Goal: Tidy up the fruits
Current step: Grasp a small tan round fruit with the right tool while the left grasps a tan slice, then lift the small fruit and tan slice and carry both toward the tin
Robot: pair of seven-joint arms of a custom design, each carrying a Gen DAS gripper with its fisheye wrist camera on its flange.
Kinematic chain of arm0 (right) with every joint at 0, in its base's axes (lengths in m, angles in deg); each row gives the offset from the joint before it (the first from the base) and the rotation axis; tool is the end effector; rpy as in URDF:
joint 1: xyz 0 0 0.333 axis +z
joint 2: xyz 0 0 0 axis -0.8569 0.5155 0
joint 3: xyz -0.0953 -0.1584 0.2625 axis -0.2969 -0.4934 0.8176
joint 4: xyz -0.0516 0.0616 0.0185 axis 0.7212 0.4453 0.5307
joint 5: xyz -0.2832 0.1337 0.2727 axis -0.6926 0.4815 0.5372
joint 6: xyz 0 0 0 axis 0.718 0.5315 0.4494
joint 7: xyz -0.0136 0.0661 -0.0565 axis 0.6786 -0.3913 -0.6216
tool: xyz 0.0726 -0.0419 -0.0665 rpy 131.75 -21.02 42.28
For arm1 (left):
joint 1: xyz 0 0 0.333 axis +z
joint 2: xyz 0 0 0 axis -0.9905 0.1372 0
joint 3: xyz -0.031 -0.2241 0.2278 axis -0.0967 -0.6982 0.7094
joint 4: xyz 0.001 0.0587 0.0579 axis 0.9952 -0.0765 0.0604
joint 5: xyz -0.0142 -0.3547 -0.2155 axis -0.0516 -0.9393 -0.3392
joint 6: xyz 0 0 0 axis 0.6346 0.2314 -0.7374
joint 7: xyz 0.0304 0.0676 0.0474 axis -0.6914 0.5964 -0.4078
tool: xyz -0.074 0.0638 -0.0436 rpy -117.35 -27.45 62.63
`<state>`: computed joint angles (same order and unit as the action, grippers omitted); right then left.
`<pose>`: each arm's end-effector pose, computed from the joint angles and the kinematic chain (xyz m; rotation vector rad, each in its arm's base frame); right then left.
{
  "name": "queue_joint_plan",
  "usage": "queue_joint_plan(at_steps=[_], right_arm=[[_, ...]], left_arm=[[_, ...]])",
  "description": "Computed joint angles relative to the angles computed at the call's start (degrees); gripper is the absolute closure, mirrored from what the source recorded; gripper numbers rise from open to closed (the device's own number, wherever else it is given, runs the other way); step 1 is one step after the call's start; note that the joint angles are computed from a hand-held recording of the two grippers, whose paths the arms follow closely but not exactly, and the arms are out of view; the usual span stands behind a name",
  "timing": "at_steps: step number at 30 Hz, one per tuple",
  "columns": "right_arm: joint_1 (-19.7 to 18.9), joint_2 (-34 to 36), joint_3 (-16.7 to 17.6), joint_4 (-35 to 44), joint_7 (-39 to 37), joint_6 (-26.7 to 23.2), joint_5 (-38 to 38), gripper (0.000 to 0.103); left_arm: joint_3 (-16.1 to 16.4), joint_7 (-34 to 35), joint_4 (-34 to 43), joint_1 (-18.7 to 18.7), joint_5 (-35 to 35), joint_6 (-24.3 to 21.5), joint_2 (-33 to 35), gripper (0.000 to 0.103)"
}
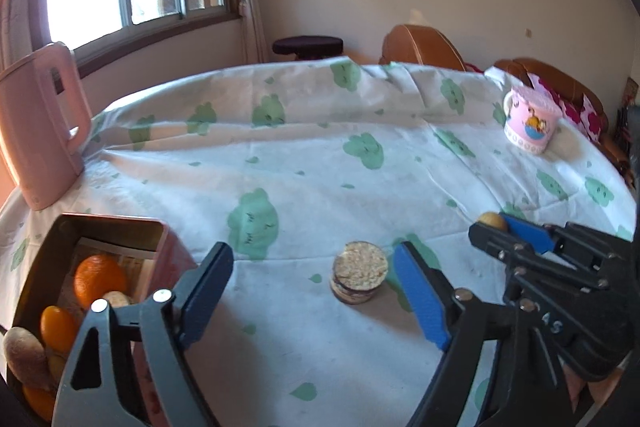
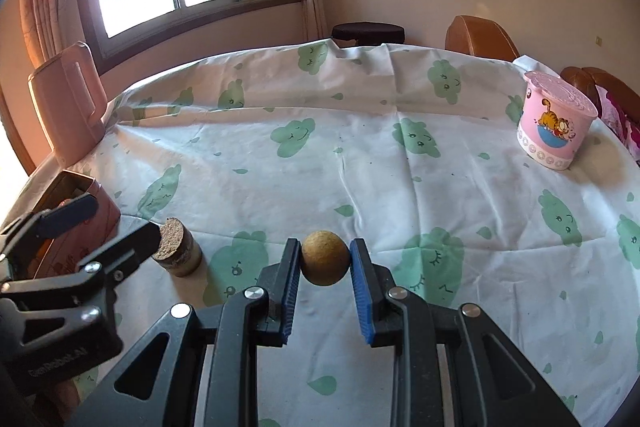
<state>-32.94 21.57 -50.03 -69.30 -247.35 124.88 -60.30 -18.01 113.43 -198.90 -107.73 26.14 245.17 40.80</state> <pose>0.3782 0.3357 0.4343 -1.3010 2.1428 -0.8440 0.4596 -0.3178 0.4480 -1.0986 2.3376 -1.0450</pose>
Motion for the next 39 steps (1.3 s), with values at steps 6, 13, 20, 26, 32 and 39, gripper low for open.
queue_joint_plan(at_steps=[6,13,20,26,32,39], right_arm=[[0.1,-0.1,0.4,0.1,0.9,-0.7,-1.0,0.076],[0.3,-0.4,0.4,-0.1,1.3,-0.4,-1.6,0.076],[0.3,-0.7,0.7,-0.3,2.2,-0.6,-2.7,0.076],[0.4,-1.2,1.2,-0.6,3.6,-0.3,-5.2,0.076],[0.5,-1.6,1.5,-0.8,4.8,-0.3,-7.1,0.076],[0.7,-1.9,1.8,-1.0,5.9,-0.9,-8.5,0.076]], left_arm=[[-2.2,-9.2,2.8,3.3,11.1,-5.4,3.0,0.037],[-3.4,-4.8,3.9,4.1,6.8,-8.1,3.6,0.068],[-3.3,0.4,3.6,3.6,0.2,-6.9,3.0,0.068],[-2.9,5.8,3.4,2.9,-6.9,-5.6,2.5,0.068],[-2.5,12.4,2.9,1.6,-14.4,-3.5,1.7,0.068],[-1.8,20.0,3.0,-0.1,-22.9,-1.7,1.2,0.068]])
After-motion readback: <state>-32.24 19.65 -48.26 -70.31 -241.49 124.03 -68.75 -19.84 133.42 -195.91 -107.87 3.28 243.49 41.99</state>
